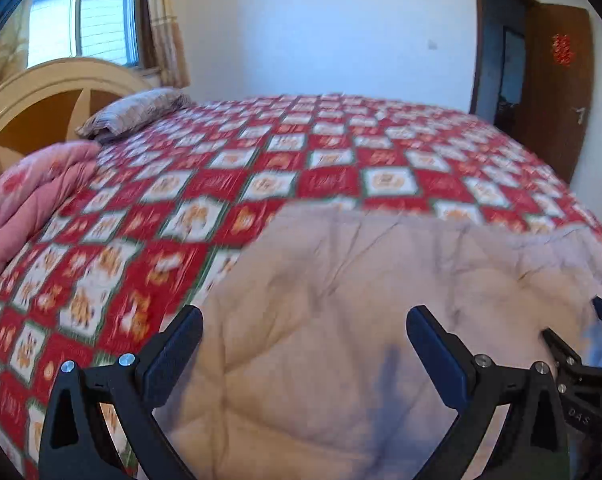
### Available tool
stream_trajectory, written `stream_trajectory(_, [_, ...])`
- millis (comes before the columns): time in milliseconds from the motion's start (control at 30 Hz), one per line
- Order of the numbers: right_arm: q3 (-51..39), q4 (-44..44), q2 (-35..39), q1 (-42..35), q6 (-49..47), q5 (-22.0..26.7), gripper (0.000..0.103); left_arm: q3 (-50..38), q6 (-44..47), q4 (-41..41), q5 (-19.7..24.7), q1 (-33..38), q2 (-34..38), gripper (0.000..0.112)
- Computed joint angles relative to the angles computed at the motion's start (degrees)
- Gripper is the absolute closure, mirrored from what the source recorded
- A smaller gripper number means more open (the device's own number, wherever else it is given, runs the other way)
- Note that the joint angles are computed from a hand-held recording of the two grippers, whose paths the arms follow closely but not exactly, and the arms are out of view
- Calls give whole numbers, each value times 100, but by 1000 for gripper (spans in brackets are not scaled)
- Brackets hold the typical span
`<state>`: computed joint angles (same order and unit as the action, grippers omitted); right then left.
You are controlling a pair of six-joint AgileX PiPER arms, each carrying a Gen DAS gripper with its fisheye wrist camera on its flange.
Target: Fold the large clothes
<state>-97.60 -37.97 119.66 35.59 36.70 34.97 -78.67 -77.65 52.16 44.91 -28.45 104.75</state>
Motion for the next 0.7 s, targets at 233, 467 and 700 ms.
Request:
stream_trajectory(233, [92,-578,346,26,710,-162,9,142,-991,878,318,-258,506,10])
stream_trajectory(467, [-19,-495,471,15,609,-85,6,70,-930,812,334,-228,576,10])
stream_trajectory(700, [40,-526,415,39,640,-35,6,652,-1289,861,716,-538,-28,10])
